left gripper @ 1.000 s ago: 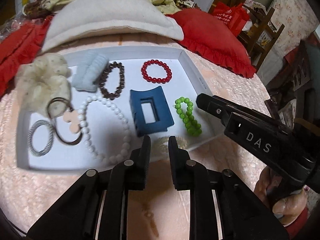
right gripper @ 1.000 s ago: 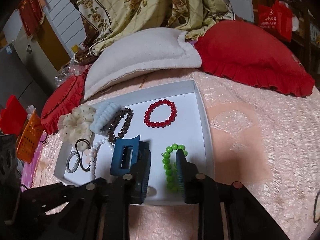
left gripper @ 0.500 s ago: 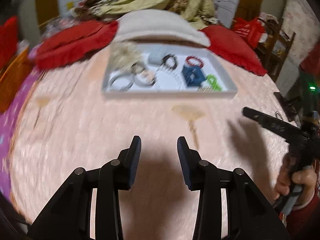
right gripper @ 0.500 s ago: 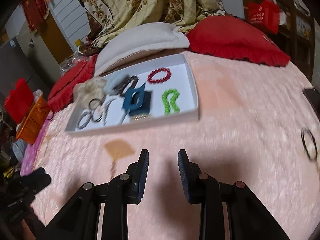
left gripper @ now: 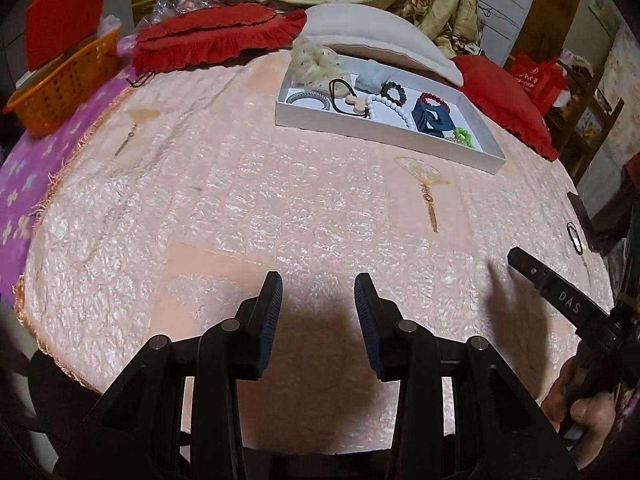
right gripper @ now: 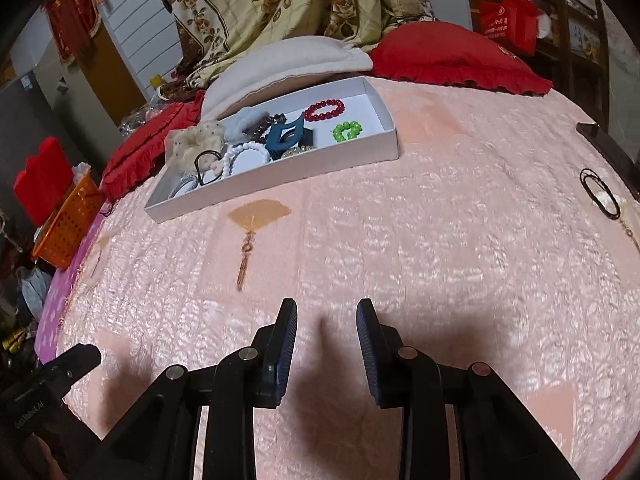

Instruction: Organize jewelry

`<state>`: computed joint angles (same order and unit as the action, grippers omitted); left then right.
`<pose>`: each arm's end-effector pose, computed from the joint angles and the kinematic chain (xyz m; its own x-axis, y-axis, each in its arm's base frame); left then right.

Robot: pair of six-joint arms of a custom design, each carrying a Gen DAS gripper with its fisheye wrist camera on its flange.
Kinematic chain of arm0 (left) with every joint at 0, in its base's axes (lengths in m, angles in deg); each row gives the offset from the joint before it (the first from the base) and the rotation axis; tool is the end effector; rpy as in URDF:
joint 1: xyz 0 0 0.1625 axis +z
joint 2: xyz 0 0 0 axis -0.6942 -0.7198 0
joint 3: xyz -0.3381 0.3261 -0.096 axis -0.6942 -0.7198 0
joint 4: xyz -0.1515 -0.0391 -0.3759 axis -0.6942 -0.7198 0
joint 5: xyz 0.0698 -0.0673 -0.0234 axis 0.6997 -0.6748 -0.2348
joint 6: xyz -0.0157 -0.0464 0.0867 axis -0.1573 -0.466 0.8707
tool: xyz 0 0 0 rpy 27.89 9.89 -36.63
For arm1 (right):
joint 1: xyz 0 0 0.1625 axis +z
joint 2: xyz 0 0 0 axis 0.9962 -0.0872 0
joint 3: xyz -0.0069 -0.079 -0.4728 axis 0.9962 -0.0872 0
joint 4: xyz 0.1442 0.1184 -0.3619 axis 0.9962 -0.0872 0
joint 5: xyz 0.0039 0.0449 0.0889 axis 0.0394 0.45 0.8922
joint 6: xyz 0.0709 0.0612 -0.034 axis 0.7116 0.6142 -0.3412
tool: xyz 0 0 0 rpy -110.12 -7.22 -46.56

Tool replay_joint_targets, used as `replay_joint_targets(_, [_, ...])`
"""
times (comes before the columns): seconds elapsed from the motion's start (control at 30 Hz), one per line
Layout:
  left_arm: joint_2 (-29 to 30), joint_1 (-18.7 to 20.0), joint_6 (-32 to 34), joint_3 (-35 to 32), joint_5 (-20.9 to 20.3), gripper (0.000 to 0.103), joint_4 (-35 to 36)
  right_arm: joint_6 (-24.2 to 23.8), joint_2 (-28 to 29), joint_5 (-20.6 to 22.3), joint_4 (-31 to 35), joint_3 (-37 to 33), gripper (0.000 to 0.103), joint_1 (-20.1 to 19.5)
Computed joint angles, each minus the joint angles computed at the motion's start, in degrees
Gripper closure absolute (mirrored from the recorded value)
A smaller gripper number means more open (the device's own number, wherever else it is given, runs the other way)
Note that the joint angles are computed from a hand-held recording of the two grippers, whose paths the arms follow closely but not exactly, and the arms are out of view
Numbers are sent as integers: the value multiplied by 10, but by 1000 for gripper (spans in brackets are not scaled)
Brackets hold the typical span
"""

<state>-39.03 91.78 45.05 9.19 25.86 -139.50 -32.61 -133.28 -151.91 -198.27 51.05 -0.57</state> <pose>-0.3708 -0.7249 0.0426 -0.7869 -0.1392 -0.6012 0.2480 0.8208 -0.5147 0.0360 -0.7761 0.3494 -0.9168 -0.0833 0.3907 -0.2861 0.8194 -0.4967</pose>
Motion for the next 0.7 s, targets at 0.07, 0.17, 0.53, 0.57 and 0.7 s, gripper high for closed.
replay_joint_targets(0.07, [-1,-1,2,4,1,66,-10,-11,-2,-10,-16,8,74,3])
replay_joint_targets(0.17, [-1,-3,-1,5,3,66,-4,-29,-4,-23,-41,17,74,8])
replay_joint_targets(0.53, [-2,-4,-13,8,21,66,4,-36,-12,-30,-49,32,74,13])
replay_joint_targets(0.57, [-2,-3,-16,8,21,66,6,-37,-12,-31,-48,33,74,14])
replay_joint_targets(0.7, [-6,1,-24,11,15,66,13,-40,-11,-38,-47,35,73,17])
